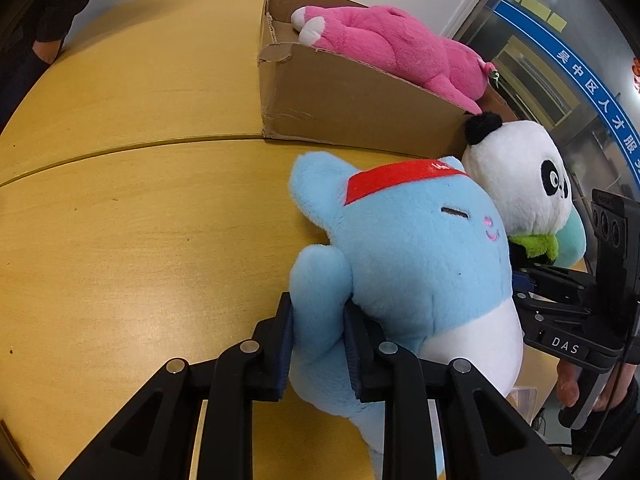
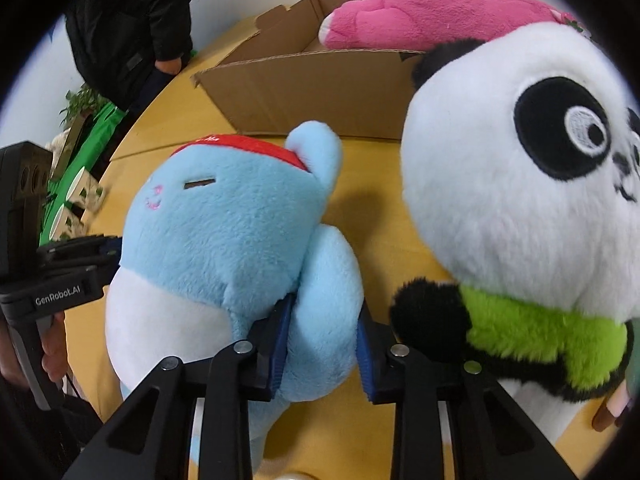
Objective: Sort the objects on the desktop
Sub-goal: 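Lift the blue bear with both grippers and lower it into the box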
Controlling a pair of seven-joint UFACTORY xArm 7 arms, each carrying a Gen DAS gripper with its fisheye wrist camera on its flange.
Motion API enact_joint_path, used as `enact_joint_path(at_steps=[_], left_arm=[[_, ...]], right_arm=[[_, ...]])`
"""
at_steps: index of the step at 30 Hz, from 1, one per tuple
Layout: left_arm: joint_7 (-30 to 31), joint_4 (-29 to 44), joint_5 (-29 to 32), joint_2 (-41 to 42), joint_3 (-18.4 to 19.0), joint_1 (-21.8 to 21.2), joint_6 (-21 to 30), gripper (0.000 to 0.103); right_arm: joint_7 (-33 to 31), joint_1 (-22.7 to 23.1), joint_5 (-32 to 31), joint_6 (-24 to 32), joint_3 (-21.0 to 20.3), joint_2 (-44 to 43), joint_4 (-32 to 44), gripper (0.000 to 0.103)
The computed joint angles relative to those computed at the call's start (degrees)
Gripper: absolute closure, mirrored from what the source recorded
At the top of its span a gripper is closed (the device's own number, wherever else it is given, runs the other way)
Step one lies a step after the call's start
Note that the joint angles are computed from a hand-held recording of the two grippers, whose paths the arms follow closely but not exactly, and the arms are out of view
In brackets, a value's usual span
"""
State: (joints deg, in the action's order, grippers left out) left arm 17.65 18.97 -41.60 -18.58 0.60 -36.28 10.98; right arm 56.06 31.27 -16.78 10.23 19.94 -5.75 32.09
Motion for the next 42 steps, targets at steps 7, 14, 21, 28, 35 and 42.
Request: enact_joint_path(at_steps=[7, 14, 21, 28, 35, 42], left_arm=[[-10.80, 2.45, 12.67, -6.16, -4.82, 6.22, 3.72, 0.081], [-14.47, 19.94, 24.26, 0.44, -6.11, 11.79, 7.74, 0.081], [-25.74, 47.60, 42.05, 24.28, -9.61, 17.89, 14.51, 0.081], [-31.18, 62.39, 48.33, 42.48, -5.84, 16.09, 21.49, 0.081], [-36.27, 61.05, 53.71, 43.36, -2.83, 15.12, 19.78, 0.080], [-39.98, 59.28, 58.31, 41.78, -2.57, 13.34, 20.52, 0.075]], right_arm=[[-1.08, -1.21, -3.74, 5.49, 1.39, -8.22, 0.73, 0.080], [-11.03, -7.43, -5.75, 12.16, -0.14, -9.84, 11.05, 0.080], [-22.60, -10.12, 0.06, 14.93, -6.87, 6.05, 28.12, 0.080], [-36.67, -10.89, 13.80, 21.27, -8.72, 26.87, 44.03, 0.080], [-38.73, -6.45, 13.70, 25.74, -11.32, 33.38, 51.82, 0.080], [-33.27, -3.50, 9.18, 28.38, -14.05, 32.03, 50.89, 0.056]])
